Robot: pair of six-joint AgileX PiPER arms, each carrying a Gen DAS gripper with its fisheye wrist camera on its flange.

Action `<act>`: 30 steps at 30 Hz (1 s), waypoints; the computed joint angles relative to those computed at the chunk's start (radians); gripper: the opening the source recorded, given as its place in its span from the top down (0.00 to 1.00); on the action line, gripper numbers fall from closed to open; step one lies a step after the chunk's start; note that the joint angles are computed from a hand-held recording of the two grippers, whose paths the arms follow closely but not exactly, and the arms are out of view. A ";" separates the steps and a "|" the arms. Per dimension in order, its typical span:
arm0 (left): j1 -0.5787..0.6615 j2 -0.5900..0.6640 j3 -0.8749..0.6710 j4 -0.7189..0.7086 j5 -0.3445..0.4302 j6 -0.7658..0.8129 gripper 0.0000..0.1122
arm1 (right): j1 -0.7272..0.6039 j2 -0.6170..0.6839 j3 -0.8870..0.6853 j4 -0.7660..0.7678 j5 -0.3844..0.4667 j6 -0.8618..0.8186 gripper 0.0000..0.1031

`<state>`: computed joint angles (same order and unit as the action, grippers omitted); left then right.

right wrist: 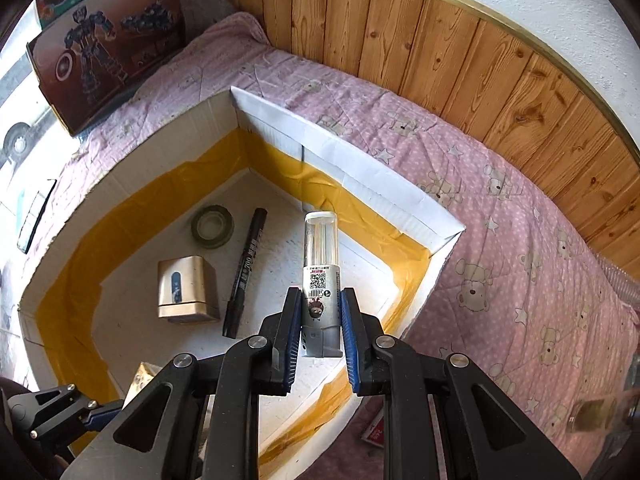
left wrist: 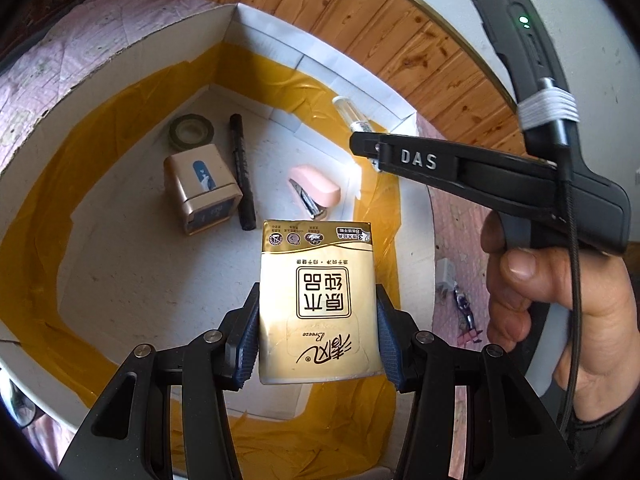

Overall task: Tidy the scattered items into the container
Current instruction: 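Open the left tool to drop the tissue pack while the right tool releases the clear tube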

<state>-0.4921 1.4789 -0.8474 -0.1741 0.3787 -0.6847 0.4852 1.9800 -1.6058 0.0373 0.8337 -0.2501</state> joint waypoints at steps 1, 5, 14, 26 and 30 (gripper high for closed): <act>0.003 0.000 0.001 -0.013 0.001 0.012 0.53 | 0.003 0.013 -0.014 -0.016 0.008 0.010 0.80; 0.010 0.002 0.000 -0.046 0.008 0.046 0.53 | 0.012 0.046 -0.055 -0.056 0.042 0.028 0.80; 0.034 0.004 0.004 -0.146 0.009 0.132 0.49 | 0.012 0.095 -0.139 -0.103 0.088 0.077 0.78; 0.054 -0.011 0.025 -0.254 -0.003 0.229 0.47 | -0.021 0.059 -0.117 -0.029 0.098 0.065 0.73; 0.045 -0.012 0.021 -0.211 -0.001 0.188 0.47 | -0.020 0.031 -0.087 -0.015 0.095 0.063 0.70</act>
